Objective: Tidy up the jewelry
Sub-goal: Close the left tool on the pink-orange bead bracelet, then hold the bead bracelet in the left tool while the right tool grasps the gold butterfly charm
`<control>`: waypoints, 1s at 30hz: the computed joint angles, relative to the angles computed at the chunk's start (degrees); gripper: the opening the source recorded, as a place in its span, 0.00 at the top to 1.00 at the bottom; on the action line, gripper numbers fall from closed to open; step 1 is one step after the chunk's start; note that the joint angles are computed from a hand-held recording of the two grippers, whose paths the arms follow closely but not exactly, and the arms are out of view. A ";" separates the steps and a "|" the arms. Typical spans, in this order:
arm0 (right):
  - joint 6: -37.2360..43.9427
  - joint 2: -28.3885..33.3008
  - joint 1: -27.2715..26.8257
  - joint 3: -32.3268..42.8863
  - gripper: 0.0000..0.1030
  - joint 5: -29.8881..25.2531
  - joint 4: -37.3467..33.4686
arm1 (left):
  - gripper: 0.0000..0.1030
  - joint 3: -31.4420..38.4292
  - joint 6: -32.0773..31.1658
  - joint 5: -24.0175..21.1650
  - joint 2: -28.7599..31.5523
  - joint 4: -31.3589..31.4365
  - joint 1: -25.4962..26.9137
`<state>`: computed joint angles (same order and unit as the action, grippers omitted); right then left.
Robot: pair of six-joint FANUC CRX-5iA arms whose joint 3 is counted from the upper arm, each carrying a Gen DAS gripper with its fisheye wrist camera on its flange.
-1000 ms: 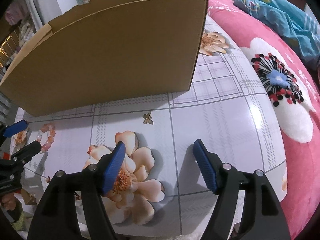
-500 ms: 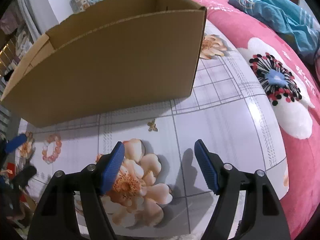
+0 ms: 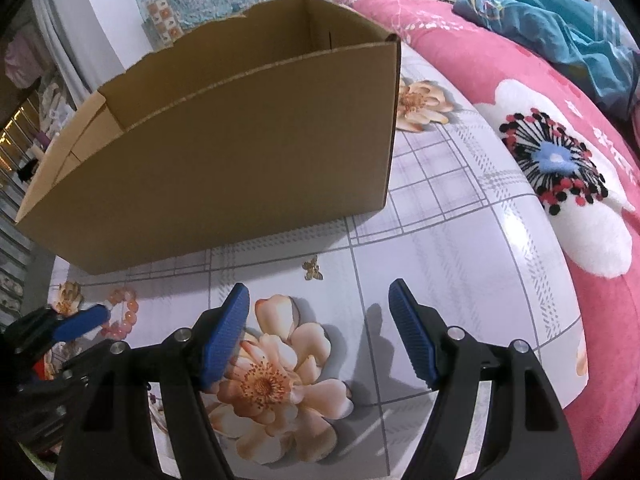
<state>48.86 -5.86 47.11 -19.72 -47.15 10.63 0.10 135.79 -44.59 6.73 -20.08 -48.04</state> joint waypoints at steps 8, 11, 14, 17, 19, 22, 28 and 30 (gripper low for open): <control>-0.70 -1.40 0.08 -2.02 0.37 3.09 1.79 | 0.71 0.66 0.18 -1.13 1.83 1.01 1.04; -0.35 -1.90 0.14 -2.56 0.42 3.99 1.47 | 0.74 1.41 0.69 -2.01 2.25 -0.14 0.71; 0.34 -2.15 0.40 -3.30 0.47 5.18 1.54 | 0.81 2.31 1.20 -3.35 2.61 -1.43 0.22; 1.10 -1.90 0.49 -3.93 0.52 6.38 1.58 | 0.88 2.60 1.60 -3.91 2.69 -1.91 0.21; 0.54 -1.66 0.86 -4.62 0.57 7.10 2.92 | 0.91 2.55 1.79 -3.90 2.66 -1.90 0.29; 1.19 -1.49 0.93 -5.13 0.62 8.33 3.51 | 0.91 1.97 1.74 -3.35 2.29 -1.41 0.62; -0.36 -1.18 1.38 -6.56 0.71 10.14 7.21 | 0.92 2.20 1.59 -3.97 2.35 -1.89 0.44; -0.98 -0.96 1.36 -6.83 0.72 10.54 7.99 | 0.92 1.97 1.57 -3.77 2.20 -1.75 0.56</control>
<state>47.88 -6.81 48.47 -26.55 -36.61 18.62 2.07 137.35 -48.36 8.93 -21.83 -47.49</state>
